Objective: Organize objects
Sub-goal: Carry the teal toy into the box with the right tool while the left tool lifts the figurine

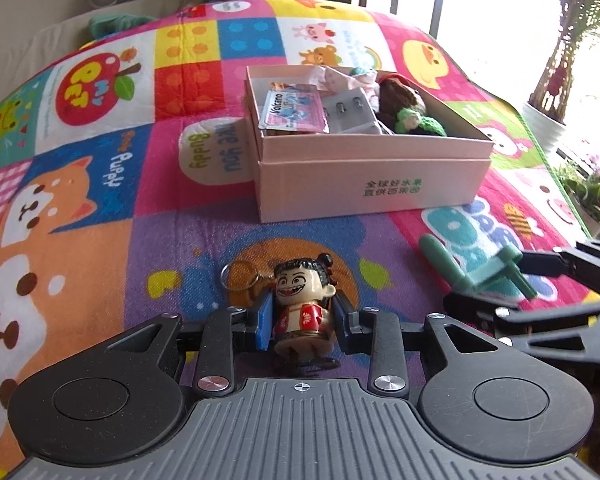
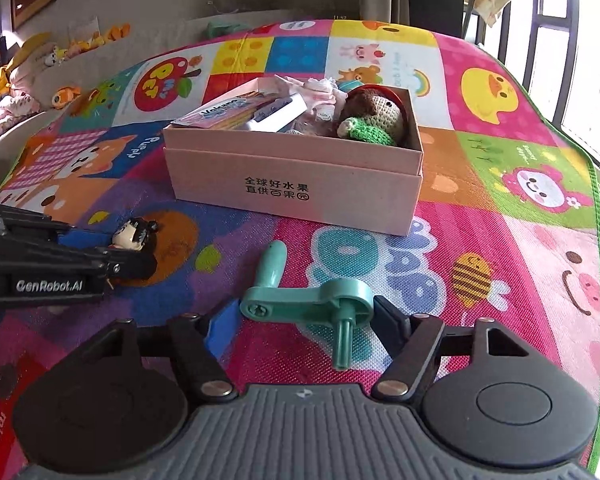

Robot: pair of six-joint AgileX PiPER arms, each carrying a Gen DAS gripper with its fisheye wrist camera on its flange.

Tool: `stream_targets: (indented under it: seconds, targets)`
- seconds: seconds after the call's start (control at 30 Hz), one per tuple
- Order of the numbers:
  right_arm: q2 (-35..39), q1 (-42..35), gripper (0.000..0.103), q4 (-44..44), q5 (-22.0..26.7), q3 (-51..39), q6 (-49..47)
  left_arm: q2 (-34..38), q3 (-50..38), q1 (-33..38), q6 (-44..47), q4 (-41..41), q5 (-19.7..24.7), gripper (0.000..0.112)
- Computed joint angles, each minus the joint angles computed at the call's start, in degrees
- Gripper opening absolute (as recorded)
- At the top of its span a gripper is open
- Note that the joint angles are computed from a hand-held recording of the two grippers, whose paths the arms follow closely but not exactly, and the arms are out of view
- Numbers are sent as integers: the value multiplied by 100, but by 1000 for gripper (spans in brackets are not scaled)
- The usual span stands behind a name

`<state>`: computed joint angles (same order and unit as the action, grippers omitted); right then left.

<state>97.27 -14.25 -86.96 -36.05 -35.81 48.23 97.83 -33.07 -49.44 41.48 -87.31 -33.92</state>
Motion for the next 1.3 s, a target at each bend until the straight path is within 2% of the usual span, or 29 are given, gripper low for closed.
stream_targets:
  seconds: [0.17, 0.33, 0.5, 0.57, 0.67, 0.77, 0.87, 0.97, 1.0, 1.07, 1.1, 1.13, 1.17, 1.2, 1.23, 1.3]
  targets:
    - [31, -45, 71, -39, -64, -24, 35, 129, -197, 173, 138, -29, 57, 35]
    - [22, -163, 71, -255, -173, -64, 266, 177, -43, 211, -701, 620, -35, 33]
    - [-130, -741, 71, -900, -705, -273, 844, -25, 381, -55, -1067, 882, -255, 32]
    - [-194, -1014, 71, -1027, -989, -405, 1028, -249, 463, -167, -954, 631, -413, 32]
    - [-187, -1290, 71, -1091, -1316, -690, 1376, -762, 492, -380, -806, 599, -904, 32]
    - [-173, -1435, 71, -1047, -1552, -883, 1573, -1119, 178, -299, -90, 711, -1112, 32]
    - [-163, -1508, 71, -995, -1713, -986, 1615, -1123, -422, 306, 580, 990, -766, 32]
    - [-133, -1504, 71, -1012, -1747, -1056, 1660, -636, -1151, 1058, 235, 1825, -556, 33]
    - [-116, -1477, 71, -1013, -1721, -1076, 1668, -462, -1412, 1442, -118, 2344, -201, 32]
    - [-114, -1423, 71, -1004, -1630, -1082, 1685, -11, -2146, 2168, -507, 2907, 945, 34]
    - [-124, -1425, 71, -988, -1605, -1065, 1661, 232, -2484, 2411, -481, 2844, 1367, 35]
    - [-127, -1434, 71, -972, -1593, -1066, 1646, 457, -2743, 2571, -244, 2552, 1561, 35]
    - [-140, -1478, 71, -950, -1604, -1041, 1602, 624, -2912, 2618, 208, 2083, 1525, 33]
    - [-133, -1511, 71, -933, -1609, -1047, 1579, 738, -2955, 2545, 437, 1832, 1260, 31]
    - [-116, -1539, 71, -924, -1599, -1063, 1572, 767, -2894, 2504, 437, 1810, 1067, 31]
    - [-61, -1529, 71, -938, -1480, -1129, 1634, 619, -2564, 2547, -251, 2379, 1118, 31]
